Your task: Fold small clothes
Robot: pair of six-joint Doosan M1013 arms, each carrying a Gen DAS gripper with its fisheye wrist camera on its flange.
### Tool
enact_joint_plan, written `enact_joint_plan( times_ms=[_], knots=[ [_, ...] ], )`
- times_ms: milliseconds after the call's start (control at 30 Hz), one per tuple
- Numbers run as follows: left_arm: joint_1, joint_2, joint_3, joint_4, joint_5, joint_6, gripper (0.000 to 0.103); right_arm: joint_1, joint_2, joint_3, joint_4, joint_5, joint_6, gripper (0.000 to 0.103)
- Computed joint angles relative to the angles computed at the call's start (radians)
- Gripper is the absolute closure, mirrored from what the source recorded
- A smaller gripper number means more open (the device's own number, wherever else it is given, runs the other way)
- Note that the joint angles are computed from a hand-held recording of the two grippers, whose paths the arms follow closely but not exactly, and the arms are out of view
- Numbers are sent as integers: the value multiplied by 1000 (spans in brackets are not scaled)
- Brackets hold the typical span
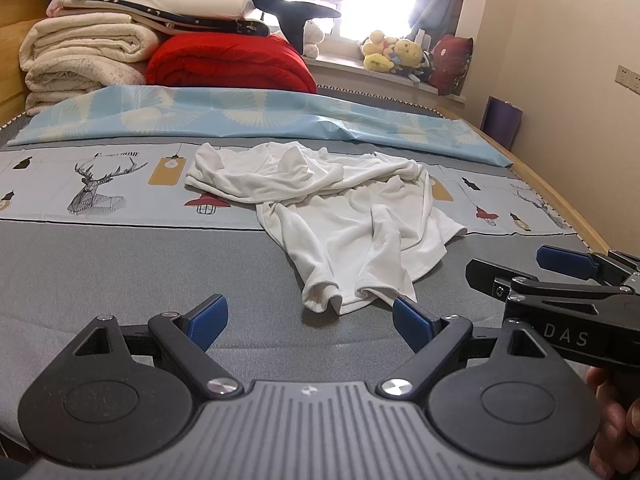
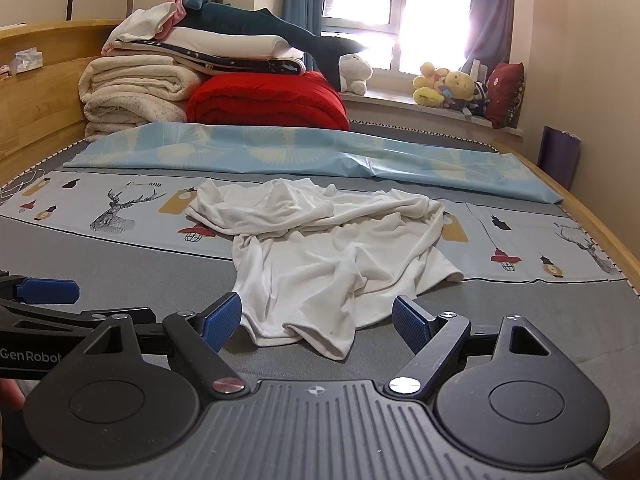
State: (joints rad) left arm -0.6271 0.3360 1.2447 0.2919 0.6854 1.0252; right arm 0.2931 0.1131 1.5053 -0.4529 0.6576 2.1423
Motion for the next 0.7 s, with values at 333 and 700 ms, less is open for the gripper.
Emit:
enact_joint_plan(
  times_ms=[333, 700],
  knots=[
    [0, 4, -7, -5, 9, -3, 11, 2, 3, 0, 0, 1, -6, 21],
    [1, 7, -13, -7, 19, -2, 11, -1, 1, 4, 10, 4, -19, 21]
  ],
)
